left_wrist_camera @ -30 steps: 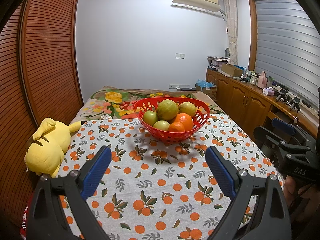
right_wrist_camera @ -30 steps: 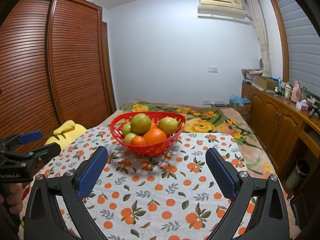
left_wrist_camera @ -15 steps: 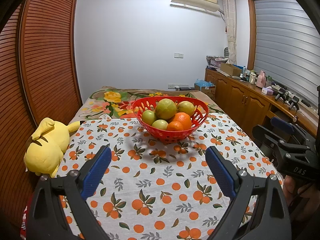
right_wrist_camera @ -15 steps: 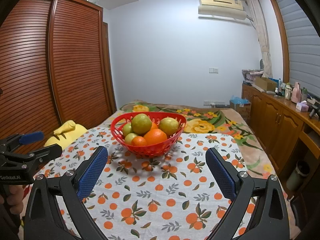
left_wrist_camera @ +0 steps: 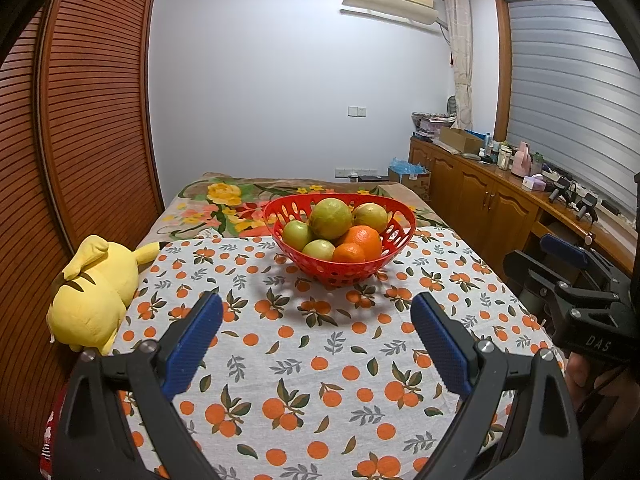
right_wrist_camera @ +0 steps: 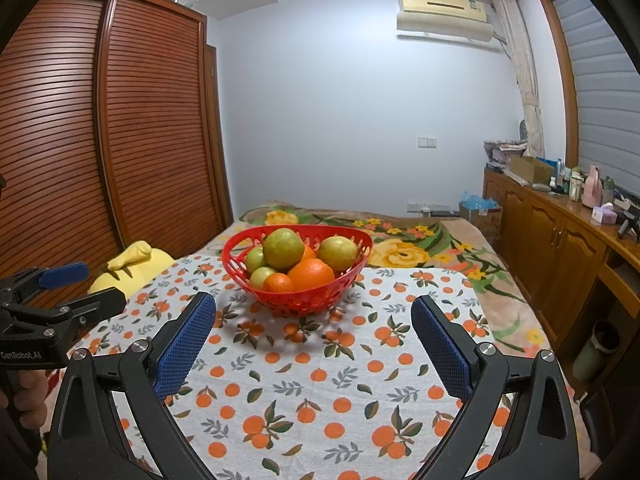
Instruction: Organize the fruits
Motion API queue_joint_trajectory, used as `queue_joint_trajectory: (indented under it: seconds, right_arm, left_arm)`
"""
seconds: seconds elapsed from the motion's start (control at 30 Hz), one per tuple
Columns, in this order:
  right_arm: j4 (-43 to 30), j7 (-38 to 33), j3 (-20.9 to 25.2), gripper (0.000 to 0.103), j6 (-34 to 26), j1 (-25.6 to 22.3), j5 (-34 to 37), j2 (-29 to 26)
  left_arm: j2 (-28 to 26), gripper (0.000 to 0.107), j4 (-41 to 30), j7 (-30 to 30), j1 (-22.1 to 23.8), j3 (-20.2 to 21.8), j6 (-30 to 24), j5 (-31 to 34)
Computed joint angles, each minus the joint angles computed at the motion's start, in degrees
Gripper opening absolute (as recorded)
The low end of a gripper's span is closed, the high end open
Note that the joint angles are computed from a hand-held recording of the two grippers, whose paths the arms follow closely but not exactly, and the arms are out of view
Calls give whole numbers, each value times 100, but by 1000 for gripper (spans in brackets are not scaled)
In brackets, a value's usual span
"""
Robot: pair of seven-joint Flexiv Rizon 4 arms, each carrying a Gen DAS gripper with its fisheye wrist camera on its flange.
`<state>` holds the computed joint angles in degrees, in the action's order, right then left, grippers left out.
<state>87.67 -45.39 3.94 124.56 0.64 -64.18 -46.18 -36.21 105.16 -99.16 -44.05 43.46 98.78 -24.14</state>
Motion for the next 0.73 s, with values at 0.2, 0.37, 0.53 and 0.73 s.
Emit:
queue_joint_trajectory:
  seconds: [0.2, 0.37, 0.53, 0.73]
  right_arm:
    - [-3, 1, -6, 100, 3, 6, 7, -2]
    - [-6, -1, -9, 100, 2, 8, 9, -7]
    - [-1, 6, -9, 100, 13, 5, -5, -2]
    - [5, -9, -17, 100, 13, 15, 17, -2]
  left_arm:
    - [-4, 96, -3, -21, -5, 12, -5, 15]
    - [3, 96, -3, -21, 17, -12, 2, 32]
    - [-15, 96, -20, -30, 9, -11, -2, 17]
    - [-13, 96, -11, -31, 7, -6, 6, 17]
